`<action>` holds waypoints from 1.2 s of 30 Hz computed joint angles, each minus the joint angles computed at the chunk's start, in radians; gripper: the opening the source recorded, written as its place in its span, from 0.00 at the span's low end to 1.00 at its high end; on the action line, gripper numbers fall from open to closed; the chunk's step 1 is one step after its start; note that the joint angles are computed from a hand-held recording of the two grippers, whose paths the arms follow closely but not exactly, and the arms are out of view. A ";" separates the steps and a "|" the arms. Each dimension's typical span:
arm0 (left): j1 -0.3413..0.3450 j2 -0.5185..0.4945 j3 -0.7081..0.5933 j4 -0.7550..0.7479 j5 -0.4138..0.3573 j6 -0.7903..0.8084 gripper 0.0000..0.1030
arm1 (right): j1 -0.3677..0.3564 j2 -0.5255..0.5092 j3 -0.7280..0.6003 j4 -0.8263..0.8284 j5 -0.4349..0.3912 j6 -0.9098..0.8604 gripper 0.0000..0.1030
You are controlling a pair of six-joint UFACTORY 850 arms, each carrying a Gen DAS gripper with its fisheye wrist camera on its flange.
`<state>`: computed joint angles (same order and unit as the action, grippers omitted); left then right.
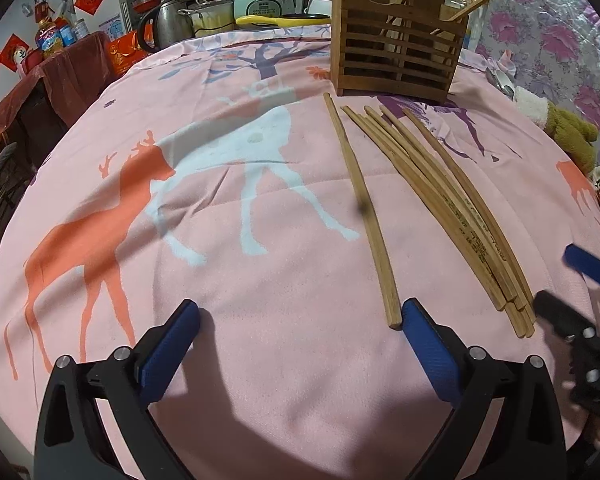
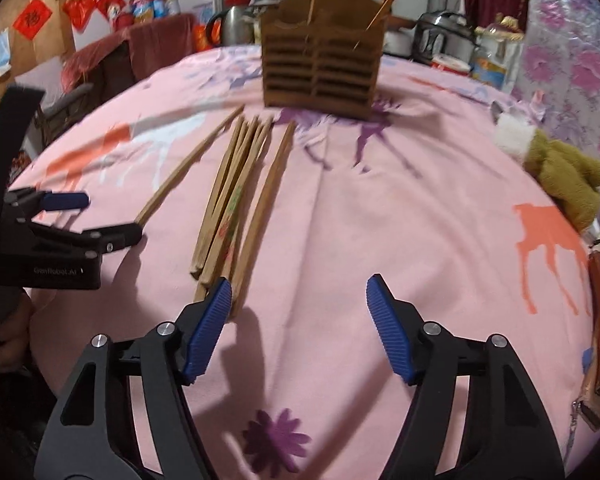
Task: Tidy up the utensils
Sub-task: 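Lower the left gripper onto a bamboo chopstick and close on it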
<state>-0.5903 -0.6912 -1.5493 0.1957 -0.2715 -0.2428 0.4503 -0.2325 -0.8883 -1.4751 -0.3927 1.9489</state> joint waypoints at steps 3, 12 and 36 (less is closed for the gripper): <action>-0.001 0.000 0.000 -0.002 0.001 0.002 0.96 | -0.006 -0.006 -0.011 0.042 0.020 -0.046 0.65; -0.002 0.001 0.003 0.006 0.004 -0.006 0.96 | -0.037 0.039 0.032 -0.021 0.042 0.090 0.63; -0.014 0.044 0.067 0.013 0.049 0.005 0.81 | -0.057 0.037 0.051 -0.075 0.068 0.124 0.30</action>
